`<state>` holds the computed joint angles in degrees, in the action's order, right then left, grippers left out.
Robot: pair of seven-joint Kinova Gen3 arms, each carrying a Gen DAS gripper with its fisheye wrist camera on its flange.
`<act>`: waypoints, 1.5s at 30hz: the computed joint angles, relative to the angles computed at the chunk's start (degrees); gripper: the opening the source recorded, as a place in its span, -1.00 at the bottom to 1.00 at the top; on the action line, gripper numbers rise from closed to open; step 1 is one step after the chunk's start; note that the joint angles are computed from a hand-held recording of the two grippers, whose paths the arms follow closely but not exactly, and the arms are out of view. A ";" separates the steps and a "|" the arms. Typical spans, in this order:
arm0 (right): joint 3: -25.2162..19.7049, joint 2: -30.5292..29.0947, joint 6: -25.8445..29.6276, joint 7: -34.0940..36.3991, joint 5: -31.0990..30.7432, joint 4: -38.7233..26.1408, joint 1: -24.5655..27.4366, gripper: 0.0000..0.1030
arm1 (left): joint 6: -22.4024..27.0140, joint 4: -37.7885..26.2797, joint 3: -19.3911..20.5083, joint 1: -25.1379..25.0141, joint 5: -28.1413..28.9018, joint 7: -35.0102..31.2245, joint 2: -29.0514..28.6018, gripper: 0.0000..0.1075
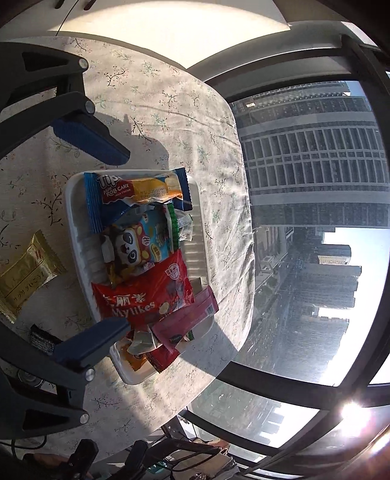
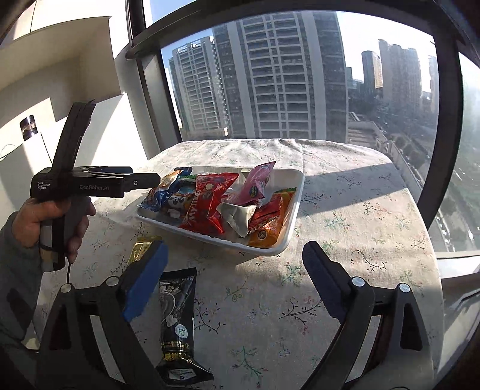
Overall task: Organize snacks
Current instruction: 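Withdraw both tools and reach the left tool to the gold packet and grasp it, then lift the gold packet with the left tool while the right tool grasps the black packet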
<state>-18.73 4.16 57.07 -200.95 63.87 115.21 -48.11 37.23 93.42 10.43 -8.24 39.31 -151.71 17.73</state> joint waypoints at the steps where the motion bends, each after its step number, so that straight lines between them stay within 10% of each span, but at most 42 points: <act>1: 0.59 0.53 2.33 1.98 -1.88 -1.43 -1.49 0.77 | -0.87 1.57 -0.42 0.14 -0.55 0.08 -0.89 0.91; 9: -3.73 2.17 9.53 -1.71 -2.66 -3.60 -8.34 0.77 | -4.27 11.02 -1.74 0.20 -0.41 -0.60 -4.43 0.87; 24: -2.85 5.79 12.25 -12.56 -2.99 -1.85 -17.74 0.77 | -12.13 13.90 -1.28 6.58 -15.56 12.79 -2.57 0.08; 33: -2.75 5.55 10.43 -10.94 -3.44 -1.63 -16.27 0.77 | -8.18 13.24 1.65 2.16 -11.28 5.69 -2.31 -0.38; 45: 1.51 9.00 3.09 8.76 -12.24 -8.21 -9.84 0.77 | 7.56 15.24 -1.98 -9.03 8.16 -16.81 -4.79 -0.40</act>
<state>-17.22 13.16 60.17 -192.19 51.63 107.00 -57.95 44.79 108.67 8.45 -17.27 47.48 -168.51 12.94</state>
